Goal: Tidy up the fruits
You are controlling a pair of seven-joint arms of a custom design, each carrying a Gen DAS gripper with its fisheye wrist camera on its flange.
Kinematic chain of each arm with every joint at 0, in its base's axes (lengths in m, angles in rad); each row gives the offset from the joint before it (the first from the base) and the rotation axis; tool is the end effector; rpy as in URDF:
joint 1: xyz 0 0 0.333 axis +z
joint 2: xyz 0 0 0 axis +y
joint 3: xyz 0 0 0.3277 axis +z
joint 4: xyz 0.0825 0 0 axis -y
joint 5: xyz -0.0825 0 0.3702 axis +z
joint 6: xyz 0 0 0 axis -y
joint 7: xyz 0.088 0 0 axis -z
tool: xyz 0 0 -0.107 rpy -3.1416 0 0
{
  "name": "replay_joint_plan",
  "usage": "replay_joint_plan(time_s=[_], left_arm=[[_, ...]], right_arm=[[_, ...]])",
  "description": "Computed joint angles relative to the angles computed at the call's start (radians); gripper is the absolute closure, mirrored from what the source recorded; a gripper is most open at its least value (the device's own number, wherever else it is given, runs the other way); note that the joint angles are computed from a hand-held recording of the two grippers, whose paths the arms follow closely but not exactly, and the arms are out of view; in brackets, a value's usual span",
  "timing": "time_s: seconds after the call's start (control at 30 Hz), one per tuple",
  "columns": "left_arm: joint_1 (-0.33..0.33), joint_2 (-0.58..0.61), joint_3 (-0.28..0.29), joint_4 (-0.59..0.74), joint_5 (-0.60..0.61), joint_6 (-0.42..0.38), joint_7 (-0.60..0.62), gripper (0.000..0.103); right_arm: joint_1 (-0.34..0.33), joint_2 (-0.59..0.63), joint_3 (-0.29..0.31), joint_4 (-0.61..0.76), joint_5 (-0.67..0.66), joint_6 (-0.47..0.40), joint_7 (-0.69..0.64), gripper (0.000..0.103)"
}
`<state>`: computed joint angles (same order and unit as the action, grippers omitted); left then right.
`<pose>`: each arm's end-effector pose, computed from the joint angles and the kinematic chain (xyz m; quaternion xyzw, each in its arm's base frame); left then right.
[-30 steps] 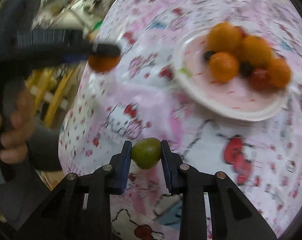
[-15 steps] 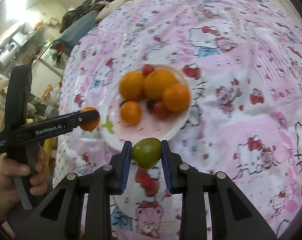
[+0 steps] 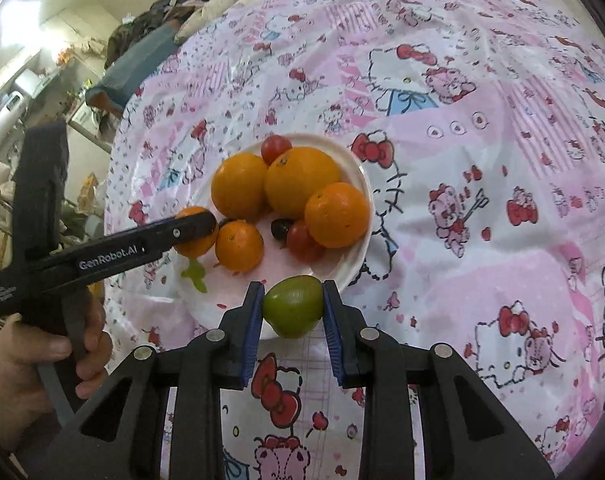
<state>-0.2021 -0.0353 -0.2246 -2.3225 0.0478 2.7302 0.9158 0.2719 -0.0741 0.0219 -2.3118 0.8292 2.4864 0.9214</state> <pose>0.4812 -0.2214 0.4231 -0.7512 0.6223 -0.2082 0.0705 0.4897 0.1447 0.4185 -0.7757 0.5529 0.0678 0.2968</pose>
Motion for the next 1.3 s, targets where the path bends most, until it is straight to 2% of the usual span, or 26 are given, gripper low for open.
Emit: replay_joint_plan(time_s=[0.1, 0.23, 0.3, 0.37, 0.43, 0.7, 0.73, 0.8, 0.83, 0.9, 0.93, 1.1, 1.2, 1.27, 1.3], left_arm=[[0.002, -0.003, 0.001, 0.009, 0.010, -0.031, -0.016, 0.064], [0.013, -0.022, -0.001, -0.012, 0.042, -0.021, -0.073, 0.064], [0.015, -0.010, -0.001, -0.001, 0.047, -0.051, -0.069, 0.064], [0.014, 0.004, 0.003, 0.001, 0.021, -0.070, -0.066, 0.064], [0.011, 0.011, 0.009, -0.009, -0.042, -0.053, -0.035, 0.063], [0.008, 0.015, 0.012, -0.007, -0.082, -0.050, 0.005, 0.062], [0.007, 0.014, 0.012, -0.004, -0.084, -0.056, 0.013, 0.060], [0.005, 0.008, 0.013, -0.011, -0.118, -0.034, 0.048, 0.042], [0.005, 0.001, 0.013, -0.016, -0.128, -0.020, 0.060, 0.038], [0.011, -0.005, 0.006, -0.007, -0.041, -0.043, -0.006, 0.020], [0.014, -0.010, 0.004, -0.007, -0.006, -0.046, -0.036, 0.018], [0.039, -0.052, -0.004, -0.030, 0.106, -0.019, -0.148, 0.018], [0.064, -0.077, -0.019, -0.037, 0.195, -0.029, -0.238, 0.018], [0.074, -0.089, -0.022, -0.043, 0.214, -0.031, -0.268, 0.018], [0.078, -0.093, -0.024, -0.044, 0.223, -0.033, -0.278, 0.018]], right_arm=[[0.006, 0.019, 0.010, 0.010, -0.010, 0.007, 0.009, 0.072], [0.009, 0.046, 0.023, 0.033, -0.016, 0.019, 0.015, 0.072], [0.008, 0.064, 0.029, 0.047, -0.018, 0.021, 0.018, 0.072], [0.006, 0.080, 0.036, 0.058, -0.025, 0.026, 0.024, 0.072], [0.004, 0.100, 0.043, 0.071, -0.037, 0.030, 0.035, 0.072], [-0.010, 0.139, 0.069, 0.090, -0.067, 0.039, 0.067, 0.072], [-0.011, 0.140, 0.071, 0.091, -0.067, 0.038, 0.071, 0.072], [-0.014, 0.142, 0.073, 0.093, -0.064, 0.034, 0.071, 0.072], [-0.015, 0.142, 0.074, 0.093, -0.064, 0.033, 0.070, 0.072], [-0.016, 0.143, 0.076, 0.092, -0.064, 0.034, 0.070, 0.072], [-0.016, 0.142, 0.077, 0.091, -0.062, 0.034, 0.069, 0.072], [-0.015, 0.133, 0.079, 0.086, -0.046, 0.041, 0.053, 0.069], [-0.011, 0.121, 0.080, 0.082, -0.023, 0.050, 0.027, 0.069], [-0.006, 0.116, 0.078, 0.082, -0.021, 0.053, 0.020, 0.069], [-0.005, 0.114, 0.077, 0.083, -0.020, 0.052, 0.020, 0.066]])
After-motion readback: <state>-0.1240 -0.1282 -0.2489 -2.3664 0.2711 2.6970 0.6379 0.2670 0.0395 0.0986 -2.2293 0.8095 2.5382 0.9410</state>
